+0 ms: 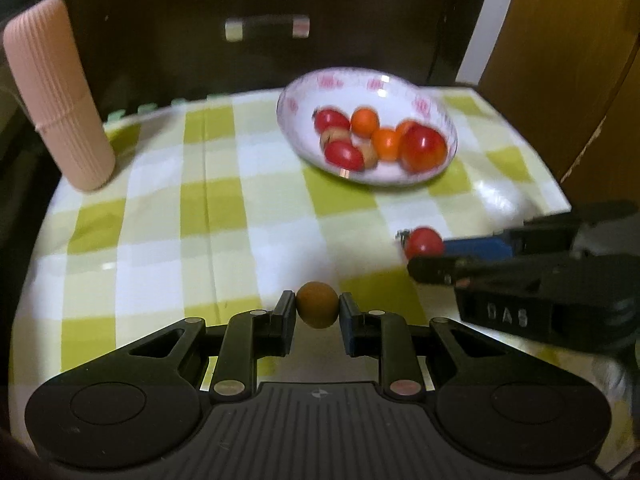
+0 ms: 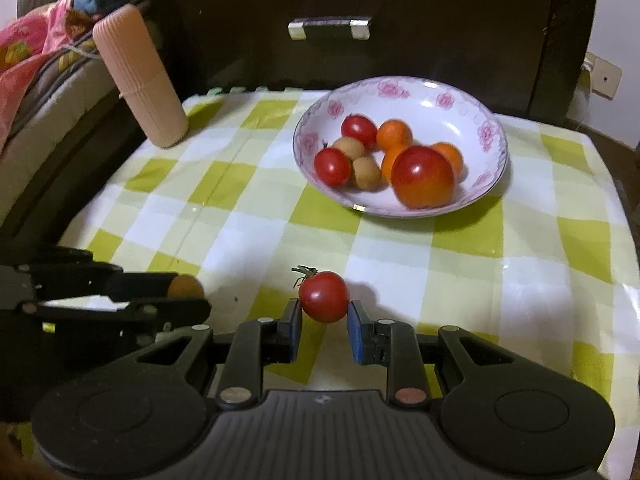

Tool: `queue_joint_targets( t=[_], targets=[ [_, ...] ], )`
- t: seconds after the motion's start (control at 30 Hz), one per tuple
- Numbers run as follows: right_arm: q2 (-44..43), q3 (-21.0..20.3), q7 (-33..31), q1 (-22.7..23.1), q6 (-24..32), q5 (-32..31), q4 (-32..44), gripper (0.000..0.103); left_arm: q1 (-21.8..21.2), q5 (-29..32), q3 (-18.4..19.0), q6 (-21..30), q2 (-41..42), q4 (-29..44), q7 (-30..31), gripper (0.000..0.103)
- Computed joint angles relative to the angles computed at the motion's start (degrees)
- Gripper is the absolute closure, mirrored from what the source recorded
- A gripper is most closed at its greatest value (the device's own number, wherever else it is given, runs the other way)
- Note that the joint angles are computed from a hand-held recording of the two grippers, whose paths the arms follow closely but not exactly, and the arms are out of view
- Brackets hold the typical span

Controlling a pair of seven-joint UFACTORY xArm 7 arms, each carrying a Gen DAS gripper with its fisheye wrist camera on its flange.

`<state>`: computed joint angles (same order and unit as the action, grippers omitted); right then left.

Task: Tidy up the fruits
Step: 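Lift and carry the cherry tomato and brown fruit with both tools over the bowl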

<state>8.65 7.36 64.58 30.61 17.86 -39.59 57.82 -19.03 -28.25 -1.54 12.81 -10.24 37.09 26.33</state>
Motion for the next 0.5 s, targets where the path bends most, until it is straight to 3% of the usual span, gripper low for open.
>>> queue_joint_targets(
  t=[0.5],
  targets=[
    [-1.62,-0.96,6.43,-3.29,-0.03,-4.30,1.26,0.079,0.52,-2.49,-3.38,-1.43,7.46,9.82,0.98,0.073]
  ],
)
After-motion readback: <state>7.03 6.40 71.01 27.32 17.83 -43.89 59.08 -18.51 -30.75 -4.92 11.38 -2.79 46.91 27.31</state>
